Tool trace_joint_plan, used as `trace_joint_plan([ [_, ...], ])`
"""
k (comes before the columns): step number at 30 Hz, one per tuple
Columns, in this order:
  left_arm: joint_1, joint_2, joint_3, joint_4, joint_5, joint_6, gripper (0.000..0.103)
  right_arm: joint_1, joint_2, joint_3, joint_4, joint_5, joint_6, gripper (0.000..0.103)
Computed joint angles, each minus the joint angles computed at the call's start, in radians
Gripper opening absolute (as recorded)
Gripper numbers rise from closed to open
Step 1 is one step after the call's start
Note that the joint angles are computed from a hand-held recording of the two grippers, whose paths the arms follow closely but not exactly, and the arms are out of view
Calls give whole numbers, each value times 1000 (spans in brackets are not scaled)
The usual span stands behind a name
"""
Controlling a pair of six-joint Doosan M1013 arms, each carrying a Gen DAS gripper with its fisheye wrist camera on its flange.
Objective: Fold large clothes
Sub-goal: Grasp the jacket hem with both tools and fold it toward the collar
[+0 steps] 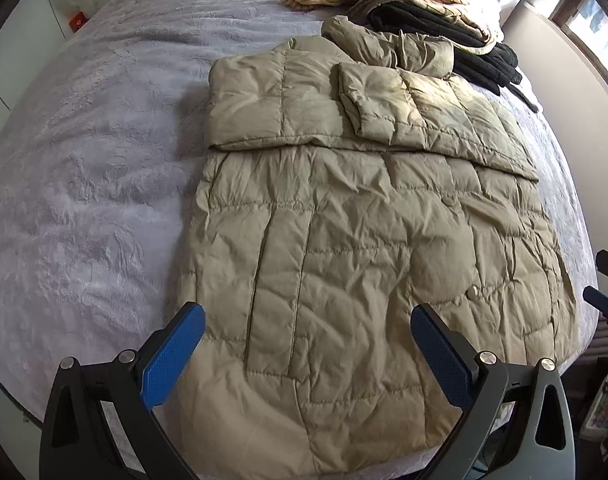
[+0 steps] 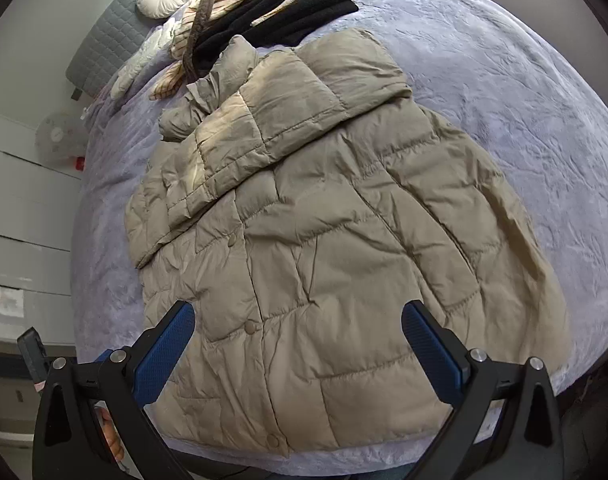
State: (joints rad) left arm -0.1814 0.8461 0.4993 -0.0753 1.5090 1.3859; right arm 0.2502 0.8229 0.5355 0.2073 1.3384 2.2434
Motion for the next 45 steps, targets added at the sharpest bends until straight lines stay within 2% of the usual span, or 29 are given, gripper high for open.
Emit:
trace_joint_plan([
  [3,4,-39,72,2,-16,8,103,1,-26,51,19,-10,25,103],
  [7,20,-103,189,-12,-64,-29,103,-1,-37,80,45,15,40,103],
  [11,50,-157,290,-50,-105,-124,103,-10,-40,95,85,36,16,103],
  [14,58,-192,357,-31,-118,-214,103,-23,-54,131,133,45,3,103],
  [19,72,-241,471,-141,-159,-300,103,-53,-143,300,229,-47,-41,102],
  [21,73,-260,515,-188,-187,-301,103,-67,-175,363,262,-78,-44,94],
  [23,76,-270,549,-236,-213,-302,103,-78,-199,414,271,-93,-16,74],
  [25,83,-271,574,-299,-222,-297,103,-92,-222,472,303,-127,13,69],
  [28,87,-265,594,-364,-225,-289,103,-111,-257,566,353,-205,62,69],
  [33,95,-254,616,-481,-291,-251,103,-123,-267,623,348,-259,110,69],
  [38,93,-212,562,-486,-274,-256,102,-129,-266,662,378,-329,154,69],
  [39,91,-207,555,-486,-270,-252,99,-129,-269,672,385,-352,164,69],
  [40,90,-201,545,-482,-262,-244,90,-129,-272,682,390,-372,172,69],
  [41,89,-195,533,-477,-247,-232,85,-129,-275,691,397,-395,182,69],
  [42,87,-189,521,-472,-233,-219,69,-129,-279,701,406,-418,189,69],
  [43,89,-183,513,-480,-226,-199,43,-129,-285,712,413,-443,195,67],
  [45,97,-174,502,-511,-211,-170,20,-126,-285,711,398,-456,227,49],
])
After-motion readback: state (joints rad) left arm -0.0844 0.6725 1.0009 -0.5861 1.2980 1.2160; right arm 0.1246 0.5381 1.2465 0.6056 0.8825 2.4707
